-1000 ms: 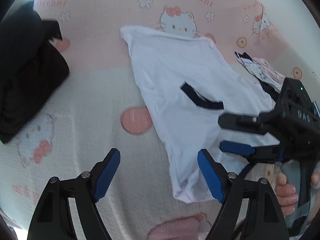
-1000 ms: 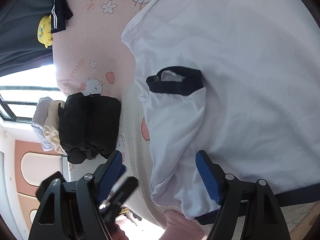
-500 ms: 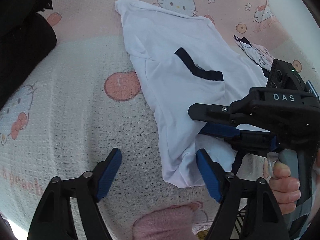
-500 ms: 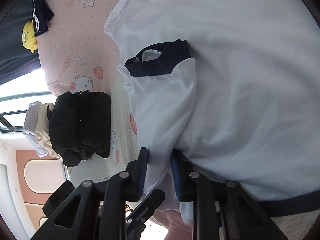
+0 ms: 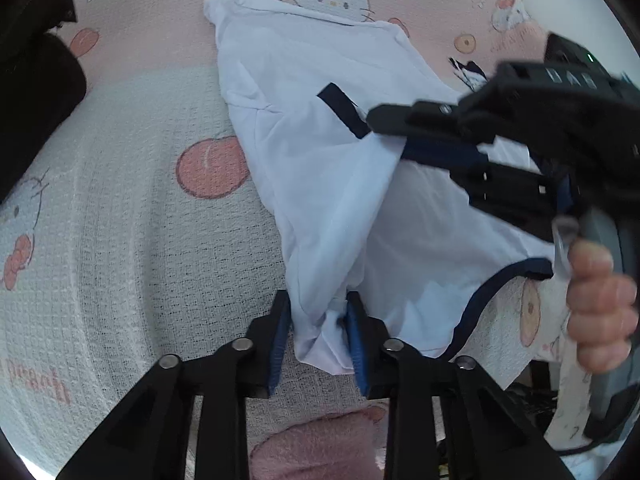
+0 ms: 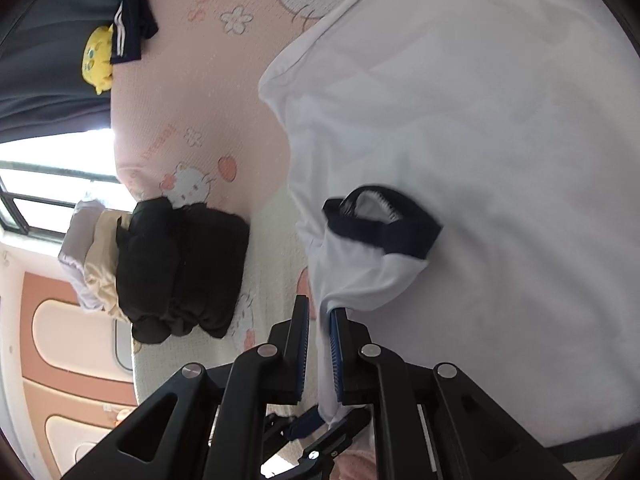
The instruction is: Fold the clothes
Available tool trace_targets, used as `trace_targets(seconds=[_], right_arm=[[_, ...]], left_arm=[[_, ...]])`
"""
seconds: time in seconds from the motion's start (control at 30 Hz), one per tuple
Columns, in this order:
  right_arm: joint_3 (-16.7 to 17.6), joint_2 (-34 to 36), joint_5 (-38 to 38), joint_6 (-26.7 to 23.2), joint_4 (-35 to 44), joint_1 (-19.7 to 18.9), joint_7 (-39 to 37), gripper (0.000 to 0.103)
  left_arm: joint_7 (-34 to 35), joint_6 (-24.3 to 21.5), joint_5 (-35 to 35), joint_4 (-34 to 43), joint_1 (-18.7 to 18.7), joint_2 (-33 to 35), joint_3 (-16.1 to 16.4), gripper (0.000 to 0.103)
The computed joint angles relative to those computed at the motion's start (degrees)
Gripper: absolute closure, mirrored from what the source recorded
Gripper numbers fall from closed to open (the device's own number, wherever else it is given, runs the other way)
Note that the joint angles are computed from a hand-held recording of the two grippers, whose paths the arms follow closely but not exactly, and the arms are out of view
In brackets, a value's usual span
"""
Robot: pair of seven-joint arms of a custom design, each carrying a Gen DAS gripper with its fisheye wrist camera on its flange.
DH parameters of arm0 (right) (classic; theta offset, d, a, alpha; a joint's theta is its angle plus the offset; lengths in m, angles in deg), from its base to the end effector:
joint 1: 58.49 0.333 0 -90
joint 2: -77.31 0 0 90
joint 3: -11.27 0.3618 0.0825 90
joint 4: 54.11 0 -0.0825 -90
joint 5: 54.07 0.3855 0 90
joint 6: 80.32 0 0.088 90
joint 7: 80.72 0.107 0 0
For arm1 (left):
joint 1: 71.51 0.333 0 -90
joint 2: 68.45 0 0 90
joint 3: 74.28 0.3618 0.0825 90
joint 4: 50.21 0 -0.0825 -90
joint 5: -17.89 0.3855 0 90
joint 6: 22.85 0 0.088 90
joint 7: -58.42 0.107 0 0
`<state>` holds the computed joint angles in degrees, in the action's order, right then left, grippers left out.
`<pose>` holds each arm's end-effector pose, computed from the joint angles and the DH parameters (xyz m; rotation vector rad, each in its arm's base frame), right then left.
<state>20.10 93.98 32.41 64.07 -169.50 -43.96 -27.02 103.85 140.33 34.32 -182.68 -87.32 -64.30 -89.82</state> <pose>0.5816 0.2351 0.3684 -1.3902 1.7160 0.6035 0.4696 -0.3016 0.4083 -2.0222 2.0611 -0.6552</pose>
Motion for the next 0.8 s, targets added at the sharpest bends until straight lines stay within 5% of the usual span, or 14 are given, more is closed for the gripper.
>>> trace_targets(seconds=[0.4, 0.43, 0.53, 0.57, 0.73, 0.8], right_arm=[[-2.32, -2.47, -12.66, 4.24, -3.07, -1.41, 6.51, 0.093], [-2.45, -3.00, -13.80, 4.14, -3.41, -1.44, 6.62, 0.090], [-2.62, -4.80, -14.34, 3.41, -4.76, -1.85, 5.83, 0.044], [-2.42, -5.46, -11.98, 3.18, -5.28, -2.22, 3.59, 0.039], [-2.68, -8.21, -10.21, 7.31, -7.12, -0.89, -0.37, 0.032], [-2.51, -9.65, -14.10, 13.89, -8.14, 0.98, -1.66, 0.031]], left_arm=[[-9.21, -0.49, 15.25, 1.28, -1.96, -1.75, 0.99, 0.092], [-10.24, -0.95, 16.70, 1.69, -2.09, -1.97, 0.96, 0.091], [-13.23, -4.00, 20.99, 3.41, -2.66, -2.07, 0.69, 0.089], [-13.43, -4.32, 21.38, 3.45, -2.67, -2.19, 0.65, 0.087], [-15.26, -3.60, 22.60, 3.10, -2.41, -2.75, 0.71, 0.041], [-14.29, -4.24, 20.90, 3.01, -2.26, -3.20, 0.65, 0.040]])
